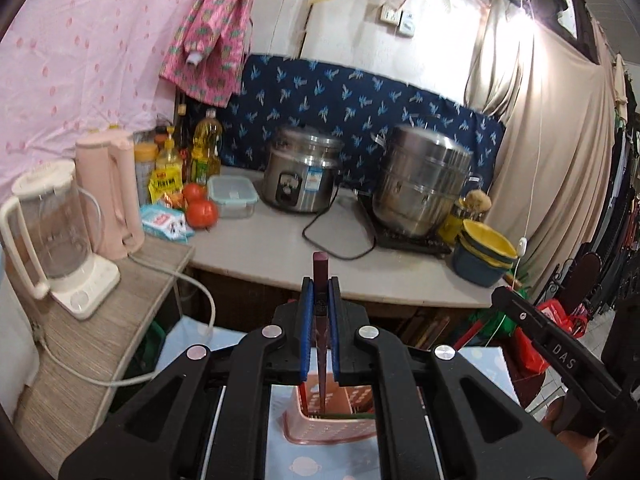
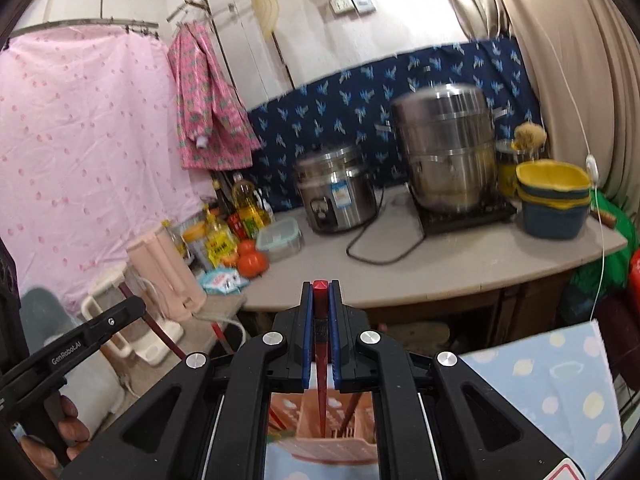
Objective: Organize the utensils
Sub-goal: 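Lift both chopsticks into the pink basket and open both tools, then move both open tools down to the last chopstick and gold spoon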
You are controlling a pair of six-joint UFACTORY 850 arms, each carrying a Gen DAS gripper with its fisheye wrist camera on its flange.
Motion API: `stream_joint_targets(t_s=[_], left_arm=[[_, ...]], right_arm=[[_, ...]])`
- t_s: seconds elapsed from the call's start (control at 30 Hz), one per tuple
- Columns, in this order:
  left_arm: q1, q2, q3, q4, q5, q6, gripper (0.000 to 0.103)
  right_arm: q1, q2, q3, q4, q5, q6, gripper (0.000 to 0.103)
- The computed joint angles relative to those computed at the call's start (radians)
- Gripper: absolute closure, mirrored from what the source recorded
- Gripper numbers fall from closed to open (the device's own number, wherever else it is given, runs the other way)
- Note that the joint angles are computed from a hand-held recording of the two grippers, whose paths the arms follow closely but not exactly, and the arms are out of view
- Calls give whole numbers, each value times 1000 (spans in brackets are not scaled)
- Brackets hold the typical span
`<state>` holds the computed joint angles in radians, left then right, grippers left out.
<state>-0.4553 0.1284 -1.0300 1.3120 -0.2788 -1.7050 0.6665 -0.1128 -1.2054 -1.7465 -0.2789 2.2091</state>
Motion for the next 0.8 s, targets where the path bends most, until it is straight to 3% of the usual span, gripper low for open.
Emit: stream_joint_targets(t_s=[0.1,0.17,0.2,0.23,0.3,0.33,0.5,0.8], left_arm=[[6,-19,18,-10,17,-8,96],[13,-23,34,9,35,-42,96],[14,-21,43,28,34,-74,89],[15,-17,51,46,35,-98,76],[7,-6,65,92,3,-159,55],[4,3,76,125,-7,-199,52],[-9,47,115,66,-13,-156,52],[-93,166,235,-66,-76,-69,52]], right_arm=[[-4,-17,15,76,24,-67,96],[-2,-18,30,98,17,-85,88],[3,-13,42,109,-7,-90,76],[4,-5,54,85,-15,-59,66],[3,17,79,38,-17,2,64],[4,28,91,37,-19,5,64],[26,90,156,65,-37,-21,64],[119,215,300,223,-85,-157,64]])
